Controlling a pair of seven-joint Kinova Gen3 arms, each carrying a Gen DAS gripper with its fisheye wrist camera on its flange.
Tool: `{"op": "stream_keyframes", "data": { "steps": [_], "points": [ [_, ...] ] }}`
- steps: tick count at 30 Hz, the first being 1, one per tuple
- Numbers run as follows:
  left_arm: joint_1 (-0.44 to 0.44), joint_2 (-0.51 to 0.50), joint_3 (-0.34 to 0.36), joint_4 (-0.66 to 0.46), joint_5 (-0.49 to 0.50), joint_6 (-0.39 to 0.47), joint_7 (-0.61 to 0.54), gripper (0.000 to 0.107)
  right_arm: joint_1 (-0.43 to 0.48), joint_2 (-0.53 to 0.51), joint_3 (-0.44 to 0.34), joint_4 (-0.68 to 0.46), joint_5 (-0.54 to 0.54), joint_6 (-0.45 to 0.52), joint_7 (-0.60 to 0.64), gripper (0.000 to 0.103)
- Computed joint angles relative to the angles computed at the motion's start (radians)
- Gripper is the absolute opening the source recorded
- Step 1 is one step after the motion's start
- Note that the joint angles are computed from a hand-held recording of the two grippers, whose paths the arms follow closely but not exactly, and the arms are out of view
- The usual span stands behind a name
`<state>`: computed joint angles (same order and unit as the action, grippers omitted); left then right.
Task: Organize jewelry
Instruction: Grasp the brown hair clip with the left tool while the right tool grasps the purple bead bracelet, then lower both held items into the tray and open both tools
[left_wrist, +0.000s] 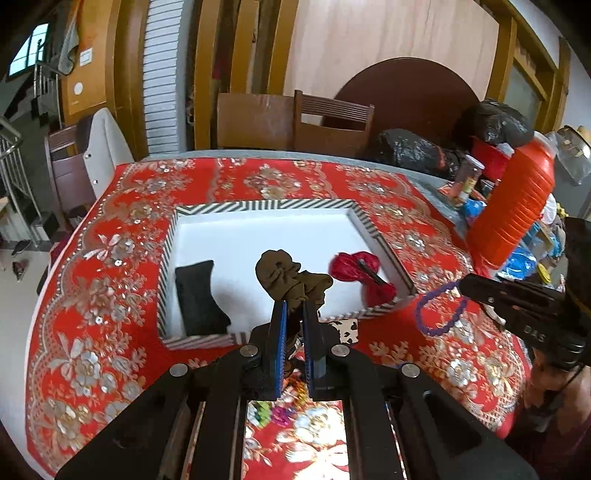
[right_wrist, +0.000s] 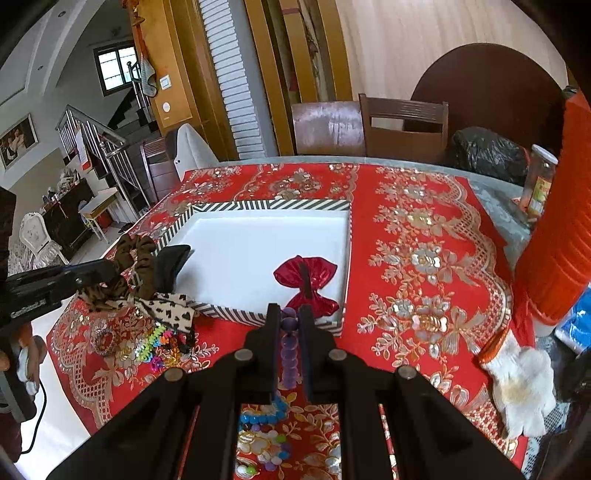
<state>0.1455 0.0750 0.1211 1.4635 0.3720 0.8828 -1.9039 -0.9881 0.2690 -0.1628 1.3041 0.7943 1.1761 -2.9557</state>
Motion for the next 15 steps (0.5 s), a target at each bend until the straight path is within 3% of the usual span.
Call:
{"op": "stream_keyframes", "data": {
  "steps": [15],
  "points": [
    [0.007,0.125,0.009,-0.136,-0.077,0.014,0.101,0.002,0.027,0.090,0.053,-0.162,-0.076,-0.014,0.161,0.010]
  ]
}}
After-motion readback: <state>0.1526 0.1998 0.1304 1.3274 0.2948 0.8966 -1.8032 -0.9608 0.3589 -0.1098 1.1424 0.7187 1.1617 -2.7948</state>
